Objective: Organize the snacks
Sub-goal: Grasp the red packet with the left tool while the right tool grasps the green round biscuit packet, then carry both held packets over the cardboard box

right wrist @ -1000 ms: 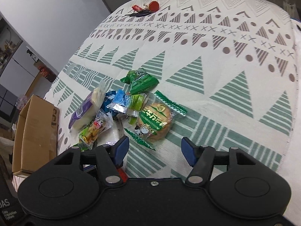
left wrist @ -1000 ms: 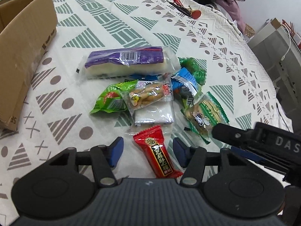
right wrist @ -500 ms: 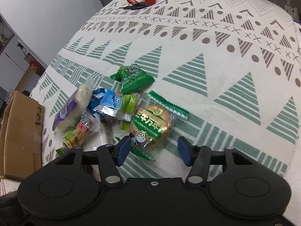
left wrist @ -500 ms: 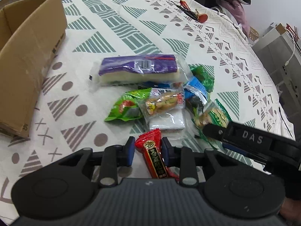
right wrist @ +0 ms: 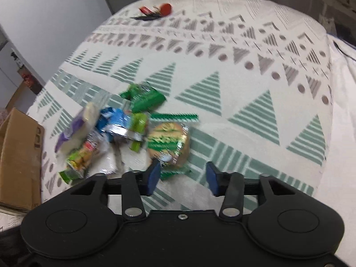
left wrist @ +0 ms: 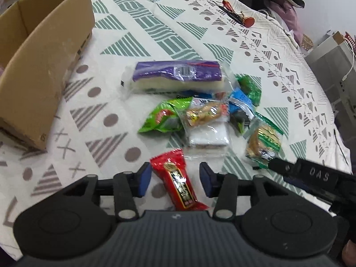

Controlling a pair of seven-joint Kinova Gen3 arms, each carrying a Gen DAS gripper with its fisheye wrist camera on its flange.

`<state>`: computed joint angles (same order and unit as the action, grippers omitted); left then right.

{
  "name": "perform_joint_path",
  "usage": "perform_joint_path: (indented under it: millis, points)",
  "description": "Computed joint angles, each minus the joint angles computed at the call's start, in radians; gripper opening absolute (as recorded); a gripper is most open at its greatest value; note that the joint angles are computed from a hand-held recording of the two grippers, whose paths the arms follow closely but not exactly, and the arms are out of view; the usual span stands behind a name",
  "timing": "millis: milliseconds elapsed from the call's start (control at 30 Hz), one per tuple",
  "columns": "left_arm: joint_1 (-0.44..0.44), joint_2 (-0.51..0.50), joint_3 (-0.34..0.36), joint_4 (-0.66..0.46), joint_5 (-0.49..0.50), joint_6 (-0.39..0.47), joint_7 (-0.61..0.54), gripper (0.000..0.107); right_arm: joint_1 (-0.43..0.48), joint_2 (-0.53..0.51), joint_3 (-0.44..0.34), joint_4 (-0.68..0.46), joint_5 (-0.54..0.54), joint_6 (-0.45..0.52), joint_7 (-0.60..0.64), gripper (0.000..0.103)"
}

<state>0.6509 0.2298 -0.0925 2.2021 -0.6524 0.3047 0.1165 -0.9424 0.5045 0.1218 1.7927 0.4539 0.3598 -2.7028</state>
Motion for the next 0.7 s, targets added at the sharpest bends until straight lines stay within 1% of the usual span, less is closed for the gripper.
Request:
perform_joint_path:
  millis: [33, 100, 133, 167, 200, 233, 267, 300, 333, 400, 433, 500, 600, 667, 700]
  points:
    - [0.002, 0.003, 0.004, -0.005, 0.003, 0.008, -0.001, 0.054, -0.021, 0.002, 0.019, -0.001, 0.018, -0.003, -0.011, 0.061]
    - [0.012, 0.011, 0.005, -0.014, -0.007, 0.023, 0.002, 0.055, -0.044, 0.015, 0.034, -0.019, 0.044, 0.013, -0.017, 0.068]
    - [0.025, 0.016, -0.001, -0.017, -0.021, 0.029, 0.010, 0.055, -0.044, 0.020, 0.031, -0.027, 0.051, 0.018, -0.014, 0.069]
    - [0.020, 0.019, 0.006, -0.018, -0.021, 0.033, 0.004, 0.054, -0.037, 0.026, 0.023, -0.033, 0.054, 0.019, -0.007, 0.069]
    - [-0.004, 0.023, 0.030, -0.021, -0.004, 0.040, -0.016, 0.051, -0.035, 0.035, 0.019, -0.044, 0.059, 0.024, 0.000, 0.069]
    - [-0.017, 0.028, 0.044, -0.033, 0.030, 0.063, -0.049, 0.044, -0.040, 0.043, 0.021, -0.055, 0.066, 0.033, 0.002, 0.069]
    - [-0.022, 0.033, 0.056, -0.048, 0.047, 0.095, -0.065, 0.034, -0.044, 0.052, 0.022, -0.068, 0.072, 0.044, 0.004, 0.070]
    - [-0.033, 0.035, 0.067, -0.057, 0.066, 0.113, -0.086, 0.028, -0.039, 0.060, 0.014, -0.082, 0.072, 0.056, 0.014, 0.070]
    - [-0.048, 0.032, 0.075, -0.057, 0.084, 0.116, -0.100, 0.019, -0.031, 0.065, 0.004, -0.090, 0.068, 0.061, 0.022, 0.070]
    - [-0.069, 0.020, 0.076, -0.043, 0.104, 0.096, -0.117, 0.019, -0.023, 0.074, -0.005, -0.100, 0.063, 0.066, 0.029, 0.070]
    - [-0.058, 0.014, 0.060, -0.036, 0.095, 0.093, -0.102, 0.019, -0.023, 0.078, -0.007, -0.105, 0.061, 0.071, 0.032, 0.070]
    - [-0.037, 0.004, 0.039, -0.024, 0.060, 0.089, -0.053, 0.019, -0.028, 0.087, -0.004, -0.112, 0.060, 0.080, 0.027, 0.070]
    - [-0.040, -0.017, 0.037, -0.005, 0.030, 0.076, -0.017, 0.019, -0.045, 0.099, 0.007, -0.117, 0.068, 0.082, 0.013, 0.069]
    - [-0.025, -0.030, 0.031, 0.007, -0.015, 0.071, 0.032, 0.019, -0.068, 0.107, 0.025, -0.125, 0.085, 0.093, -0.006, 0.069]
    - [-0.016, -0.038, 0.030, 0.012, -0.041, 0.076, 0.063, 0.019, -0.078, 0.110, 0.031, -0.126, 0.096, 0.095, -0.012, 0.067]
